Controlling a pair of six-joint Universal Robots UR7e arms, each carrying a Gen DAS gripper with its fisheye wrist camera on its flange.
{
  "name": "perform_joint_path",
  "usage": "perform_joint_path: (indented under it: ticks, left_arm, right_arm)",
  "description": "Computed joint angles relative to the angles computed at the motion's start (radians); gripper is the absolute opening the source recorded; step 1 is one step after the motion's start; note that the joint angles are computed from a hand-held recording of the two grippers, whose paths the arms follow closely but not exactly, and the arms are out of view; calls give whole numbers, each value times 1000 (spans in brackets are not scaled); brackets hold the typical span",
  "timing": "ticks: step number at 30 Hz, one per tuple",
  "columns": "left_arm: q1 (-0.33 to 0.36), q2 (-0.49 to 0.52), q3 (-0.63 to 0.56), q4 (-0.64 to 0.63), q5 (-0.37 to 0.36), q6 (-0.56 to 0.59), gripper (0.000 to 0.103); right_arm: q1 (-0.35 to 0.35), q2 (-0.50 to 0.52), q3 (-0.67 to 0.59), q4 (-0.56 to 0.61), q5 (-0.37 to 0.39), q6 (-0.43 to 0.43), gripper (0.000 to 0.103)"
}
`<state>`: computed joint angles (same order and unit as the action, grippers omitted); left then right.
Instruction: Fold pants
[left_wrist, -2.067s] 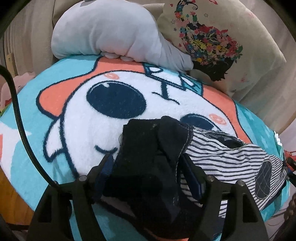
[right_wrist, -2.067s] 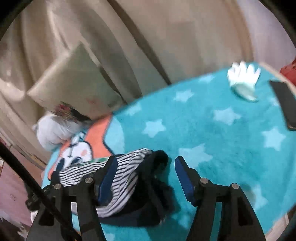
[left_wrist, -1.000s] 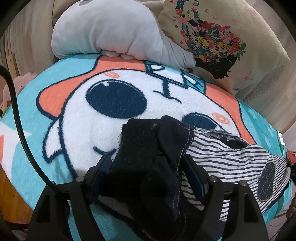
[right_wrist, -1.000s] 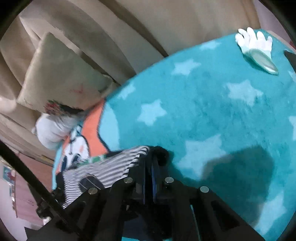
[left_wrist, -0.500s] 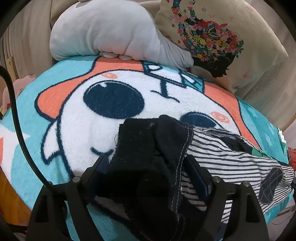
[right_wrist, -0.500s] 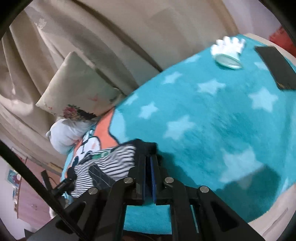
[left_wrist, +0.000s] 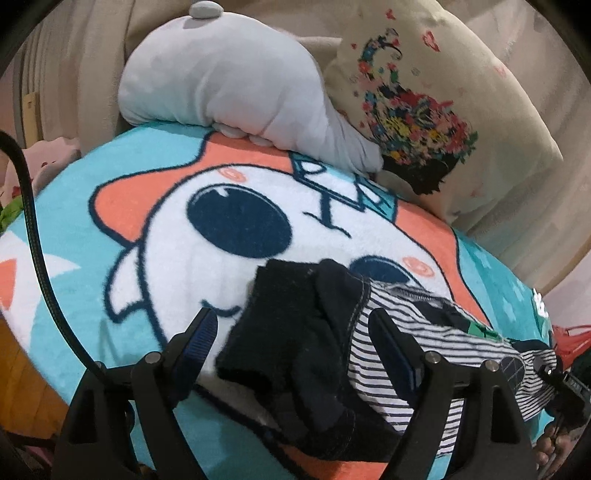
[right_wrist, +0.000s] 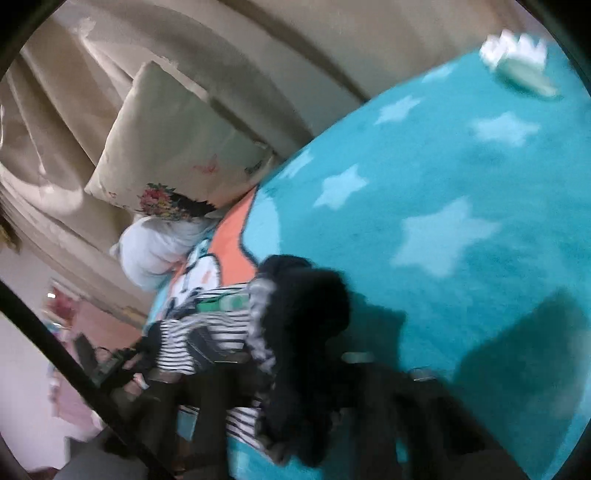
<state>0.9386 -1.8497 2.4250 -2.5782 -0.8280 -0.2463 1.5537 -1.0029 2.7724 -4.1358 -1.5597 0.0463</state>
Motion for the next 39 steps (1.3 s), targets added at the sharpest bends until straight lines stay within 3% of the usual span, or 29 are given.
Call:
perform_joint_path:
  ticks: [1,5,8,12,15,16,17,19,21,23,25,29,33,35,39]
  left_arm:
    - [-8,-2,0,-1,11,-7,82]
    - [-42,11,-2,-15,39,-17,82]
    - [-70,45,-1,-34,43,-22,82]
    - [-88,139,3,-101,48,7,82]
    - [-75,222,-11,-123,80,12,82]
    - [-69,246,-16,-125,100,12,82]
    - [-60,265,-23,-117,113,14,82]
    - [-33,284,-34,-109,109,21,82]
    - [-4,282,-36,-139,66,43,83]
    - [2,283,-38,-147,57,50,84]
    - [-1,282,-39,-141,58,50,84]
    - [-54,191,-5,-113,34,-4,82]
    - [-116,116,37,-123,13,0,82]
    - [-127,117,52,-112,13,13,82]
    - [-125,134,74,-90,51,10,82]
  right_arm:
    - [30,-20,-16,18,-42,-11,15]
    - [69,-108,-43,74,-77,-36,15]
    - [55,-145,-42,82,-84,-38,15]
    - [2,-122,-35,67,-125,-34,17]
    - [9,-75,-30,24,-218,-48,25]
    - [11,-77,-23,11,-224,-52,31]
    - [30,-84,-12,-11,-256,-47,41]
    - [88,-101,-5,-56,-362,-36,47]
    - [197,-100,-22,-113,-541,-31,47]
    - [273,-115,-35,-124,-616,-53,47]
    - [299,-160,-47,-39,-553,-51,47]
    - [272,-234,-135,277,-305,-44,45]
    - [220,-139,-255,457,-47,-8,46]
    - [207,-83,-326,552,36,20,46]
    - [185,29,-468,780,130,79,46]
